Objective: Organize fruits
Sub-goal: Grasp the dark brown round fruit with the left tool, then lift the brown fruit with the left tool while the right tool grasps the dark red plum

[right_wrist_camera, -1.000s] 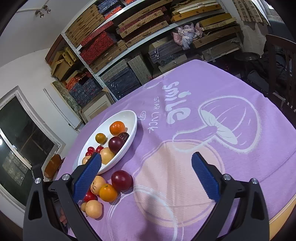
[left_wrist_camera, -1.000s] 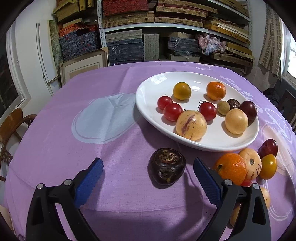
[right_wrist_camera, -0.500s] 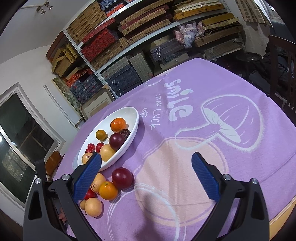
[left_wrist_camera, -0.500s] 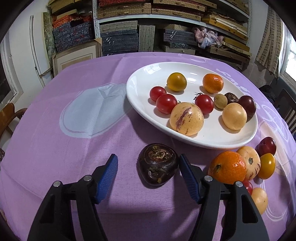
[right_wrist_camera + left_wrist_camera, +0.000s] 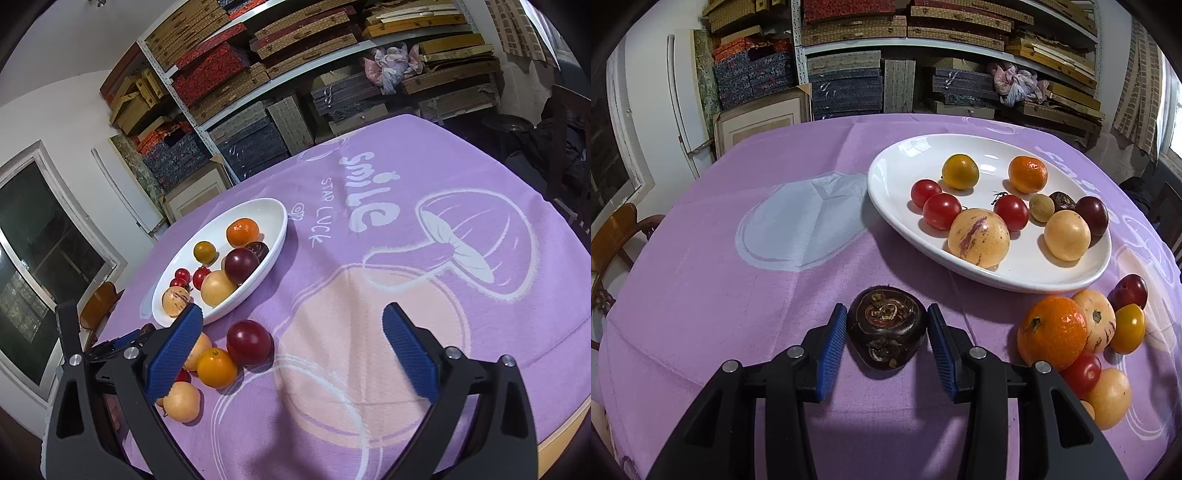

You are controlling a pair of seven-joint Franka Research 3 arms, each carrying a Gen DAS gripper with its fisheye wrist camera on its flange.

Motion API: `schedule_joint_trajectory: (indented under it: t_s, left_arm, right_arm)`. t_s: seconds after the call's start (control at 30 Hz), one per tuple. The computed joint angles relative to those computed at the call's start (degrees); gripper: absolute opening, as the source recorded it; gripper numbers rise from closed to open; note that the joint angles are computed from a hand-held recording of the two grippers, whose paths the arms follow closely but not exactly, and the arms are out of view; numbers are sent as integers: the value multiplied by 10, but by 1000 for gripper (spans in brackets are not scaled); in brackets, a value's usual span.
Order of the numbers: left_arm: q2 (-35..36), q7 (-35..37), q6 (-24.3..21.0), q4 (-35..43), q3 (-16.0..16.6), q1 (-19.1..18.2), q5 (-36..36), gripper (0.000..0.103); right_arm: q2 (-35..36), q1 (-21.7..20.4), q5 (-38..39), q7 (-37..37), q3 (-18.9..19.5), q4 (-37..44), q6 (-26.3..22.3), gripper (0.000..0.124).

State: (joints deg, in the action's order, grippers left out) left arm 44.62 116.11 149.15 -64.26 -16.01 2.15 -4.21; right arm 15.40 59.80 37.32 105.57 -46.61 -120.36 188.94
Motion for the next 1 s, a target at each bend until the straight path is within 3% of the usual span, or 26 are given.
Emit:
schedule_joint_trajectory:
  t_s: [0.2,0.5,0.6,0.73,1.0]
  left_arm:
    - [-54,-3,42,-85,-13,25,-24,45]
    - [-95,9,79,-155,-27,43,-38,45]
    - [-93,12,77,-154,-27,43,-40,45]
    - [-88,12,70,-145,-26,42,-41,45]
    - [-83,18,61,-137,-26,41,-43,45]
  right_arm:
    - [9,-11,-38,12,11,10,-20,96]
    - [72,92,-172,51,-107,50,-109,94]
    - [67,71,-198,52,-84,59,-123,79]
    - [63,40,-220,65,-54,66,-138,69]
    - [72,17,-281,108,-39,85,-163,68]
